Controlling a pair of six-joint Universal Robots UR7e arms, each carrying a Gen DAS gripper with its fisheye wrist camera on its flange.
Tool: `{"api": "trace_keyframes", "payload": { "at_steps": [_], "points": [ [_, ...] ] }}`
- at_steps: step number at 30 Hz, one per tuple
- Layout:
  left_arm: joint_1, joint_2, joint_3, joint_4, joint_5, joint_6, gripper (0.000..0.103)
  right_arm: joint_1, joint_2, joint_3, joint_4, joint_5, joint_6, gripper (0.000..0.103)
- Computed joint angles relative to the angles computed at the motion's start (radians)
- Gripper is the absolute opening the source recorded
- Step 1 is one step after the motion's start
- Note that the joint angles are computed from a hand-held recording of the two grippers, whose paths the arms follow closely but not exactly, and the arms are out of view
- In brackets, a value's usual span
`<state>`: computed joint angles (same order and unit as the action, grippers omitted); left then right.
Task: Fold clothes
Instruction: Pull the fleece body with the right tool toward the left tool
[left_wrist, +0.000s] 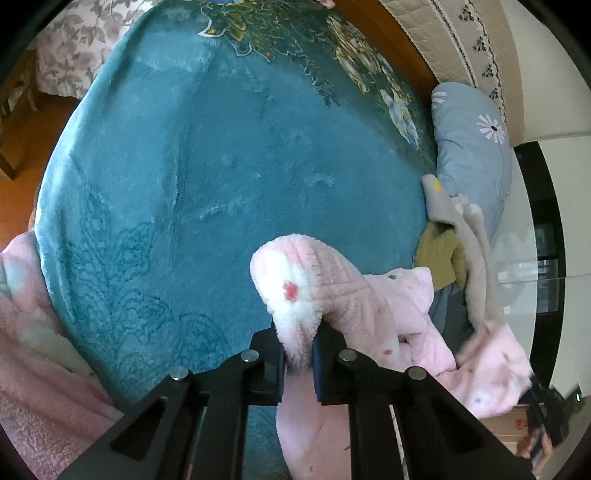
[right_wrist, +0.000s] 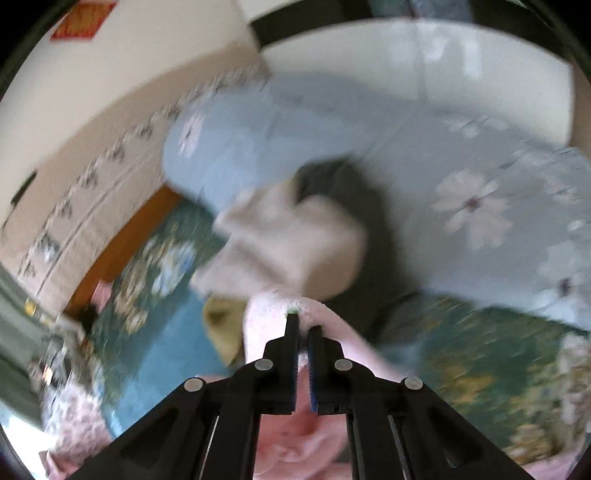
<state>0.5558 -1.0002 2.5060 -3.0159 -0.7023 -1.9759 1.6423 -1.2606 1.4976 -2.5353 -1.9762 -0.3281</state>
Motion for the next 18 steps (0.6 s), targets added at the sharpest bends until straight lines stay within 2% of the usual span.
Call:
{"api": "trace_keyframes", "payload": {
  "at_steps": [6,11,15,17,18],
  "points": [
    [-0.009,-0.005,0.012,0.009,-0.001,-0.037,0.01,-0.08,-0.096,0.008,-0.15,-0.09,-0.005,0.005],
    [-0.022,0.002,0.03,-0.022,0.008,-0.067,0.01,-0.199,-0.137,0.034,-0.206,-0.188,-0.014,0.004],
    [-0.027,0.001,0.036,-0.018,0.009,-0.097,0.01,-0.313,-0.135,0.036,-0.219,-0.296,-0.024,0.004],
    [-0.022,-0.003,0.032,-0.004,0.005,-0.102,0.01,-0.371,-0.133,0.034,-0.19,-0.339,0.025,0.004],
    [-0.017,-0.005,0.027,0.005,0.003,-0.098,0.01,-0.397,-0.142,0.026,-0.135,-0.326,0.074,0.004]
  ]
}}
